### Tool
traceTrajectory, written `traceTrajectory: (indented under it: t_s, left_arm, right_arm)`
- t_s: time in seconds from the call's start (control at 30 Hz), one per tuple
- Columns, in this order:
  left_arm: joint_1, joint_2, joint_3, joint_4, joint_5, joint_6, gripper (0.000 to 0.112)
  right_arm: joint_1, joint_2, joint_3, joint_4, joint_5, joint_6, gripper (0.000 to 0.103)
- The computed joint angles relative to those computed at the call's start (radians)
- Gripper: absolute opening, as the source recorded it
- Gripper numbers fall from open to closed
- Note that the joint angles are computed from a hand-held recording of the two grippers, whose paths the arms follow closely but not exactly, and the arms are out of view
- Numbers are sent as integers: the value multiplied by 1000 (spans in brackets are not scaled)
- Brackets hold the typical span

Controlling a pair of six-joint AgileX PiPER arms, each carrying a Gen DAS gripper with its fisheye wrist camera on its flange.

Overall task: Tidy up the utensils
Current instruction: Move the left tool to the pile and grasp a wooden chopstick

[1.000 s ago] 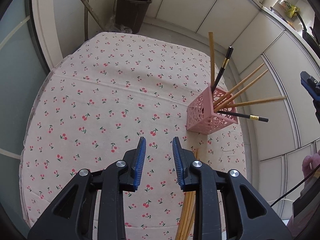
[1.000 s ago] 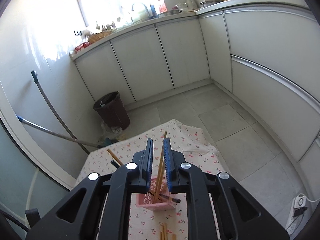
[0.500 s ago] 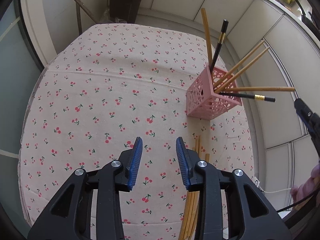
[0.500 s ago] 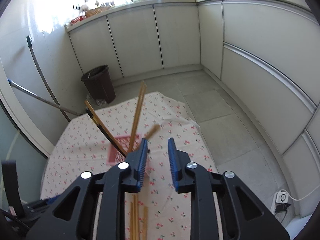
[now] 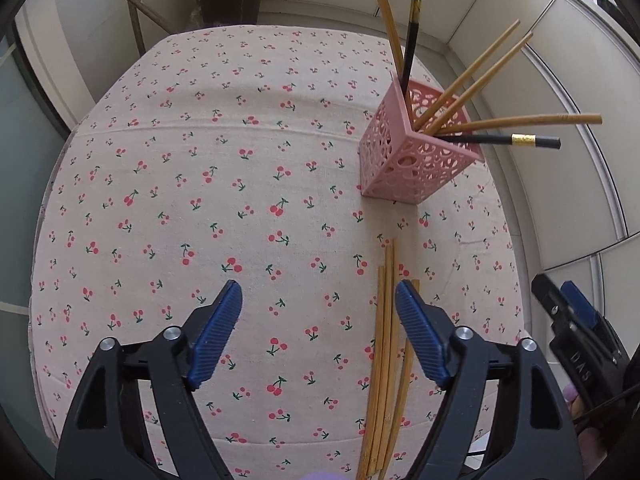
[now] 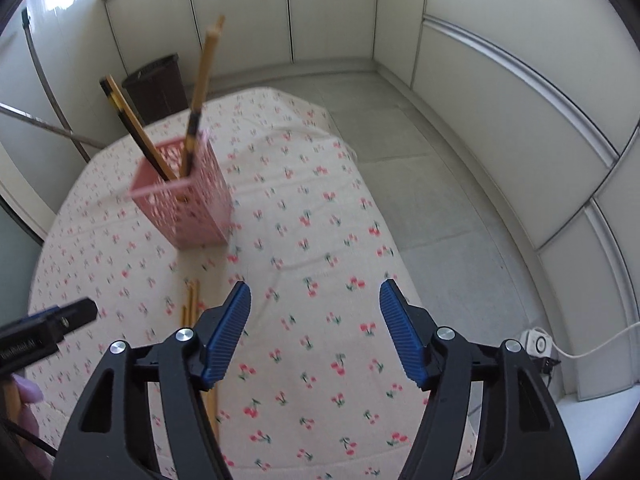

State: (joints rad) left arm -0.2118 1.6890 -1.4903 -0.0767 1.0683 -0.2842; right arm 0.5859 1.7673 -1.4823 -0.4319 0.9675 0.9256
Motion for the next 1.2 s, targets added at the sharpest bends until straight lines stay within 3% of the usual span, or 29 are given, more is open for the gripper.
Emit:
traceTrajectory:
  t_s: [0.07, 0.27, 0.6, 1.2]
  left_arm:
    - [-16, 14, -3, 21, 5, -13, 79]
    - [-54, 69, -15, 78, 20, -36, 87]
    - [-99, 159, -37, 161, 26, -84, 92]
    - [-182, 243, -88, 281, 12, -191, 94]
  right_arm:
    - [6, 3, 11, 12, 23, -8, 80]
    - [2, 9, 60, 110, 50, -80, 96]
    - [-28, -49, 218, 313, 18, -159, 96]
    - [-6, -111, 280, 328, -15, -150, 96]
